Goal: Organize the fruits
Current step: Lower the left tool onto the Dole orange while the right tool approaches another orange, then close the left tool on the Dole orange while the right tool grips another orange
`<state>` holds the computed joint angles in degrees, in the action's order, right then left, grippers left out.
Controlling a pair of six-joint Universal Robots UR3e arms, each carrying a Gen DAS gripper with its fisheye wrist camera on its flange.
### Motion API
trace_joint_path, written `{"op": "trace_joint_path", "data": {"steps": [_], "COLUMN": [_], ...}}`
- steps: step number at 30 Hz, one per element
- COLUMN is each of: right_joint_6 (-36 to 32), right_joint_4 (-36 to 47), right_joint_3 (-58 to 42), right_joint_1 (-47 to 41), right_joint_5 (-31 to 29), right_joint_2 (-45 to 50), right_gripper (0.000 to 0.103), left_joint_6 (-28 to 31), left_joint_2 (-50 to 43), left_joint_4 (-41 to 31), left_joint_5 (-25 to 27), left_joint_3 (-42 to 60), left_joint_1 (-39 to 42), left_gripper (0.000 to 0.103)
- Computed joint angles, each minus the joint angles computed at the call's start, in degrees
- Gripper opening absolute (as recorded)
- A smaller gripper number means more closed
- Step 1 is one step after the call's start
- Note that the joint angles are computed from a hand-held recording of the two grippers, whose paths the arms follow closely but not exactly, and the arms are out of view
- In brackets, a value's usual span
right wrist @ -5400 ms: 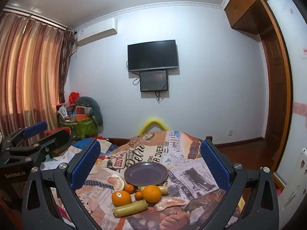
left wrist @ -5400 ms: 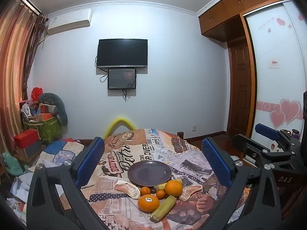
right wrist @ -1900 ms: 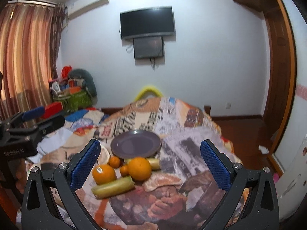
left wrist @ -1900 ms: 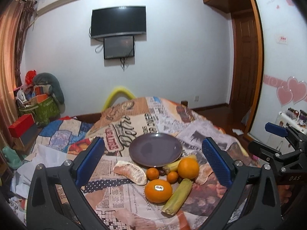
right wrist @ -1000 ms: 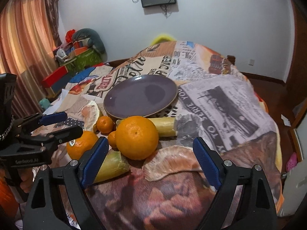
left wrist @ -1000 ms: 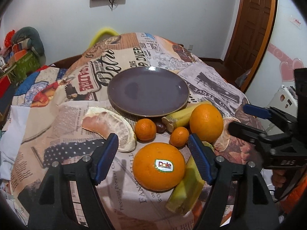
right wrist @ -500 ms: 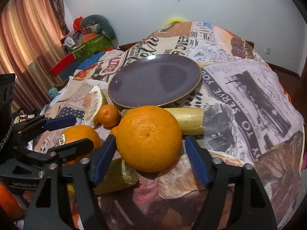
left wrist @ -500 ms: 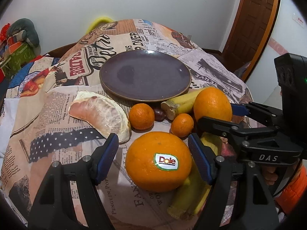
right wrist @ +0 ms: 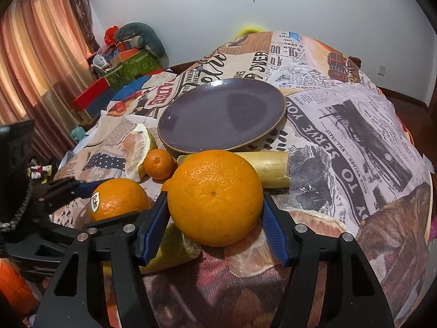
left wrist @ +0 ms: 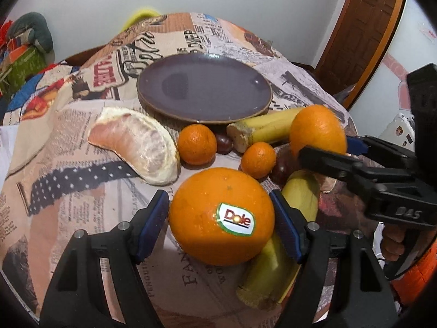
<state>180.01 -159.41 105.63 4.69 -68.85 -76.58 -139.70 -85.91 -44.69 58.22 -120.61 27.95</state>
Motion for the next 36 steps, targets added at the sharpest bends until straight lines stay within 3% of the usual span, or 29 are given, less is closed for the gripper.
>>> {"op": "trace_joint_path", "data": {"steps": [9,20,27,36], "right_joint_6": [0.65,2.13,3.09,2.88], "right_joint_4": [1.14,0.53,-0.63,-2.29], "right_joint_3": [0.88,-0.47,-4.21,-12.00], "right_joint_1": [-0.07,0.25,0.38,0.75], "right_joint_5": [-1.18,-1.89,-2.64,-4.33], "right_joint_2": [-3.34,-6.35,-5.67,-1.01], "right_gripper": [0.061,0.061,0.061,0.061], "left_joint_6": [-0.92,-2.10,-6.33,-12.50], "left_joint_2": [2.11,9.60,8.08,-0.34], "left_joint_4": [-0.53,-3.75,0.50,7.33], "left_joint_5": [1.17,-5.71,-8.55,-7.79], "left_joint_3": [0.22,3.47,7.95,16.54], "left_joint_1": [-0.08,5.30,5.74,2.80], "left_gripper": [0.069,0.069,0.069,0.069]}}
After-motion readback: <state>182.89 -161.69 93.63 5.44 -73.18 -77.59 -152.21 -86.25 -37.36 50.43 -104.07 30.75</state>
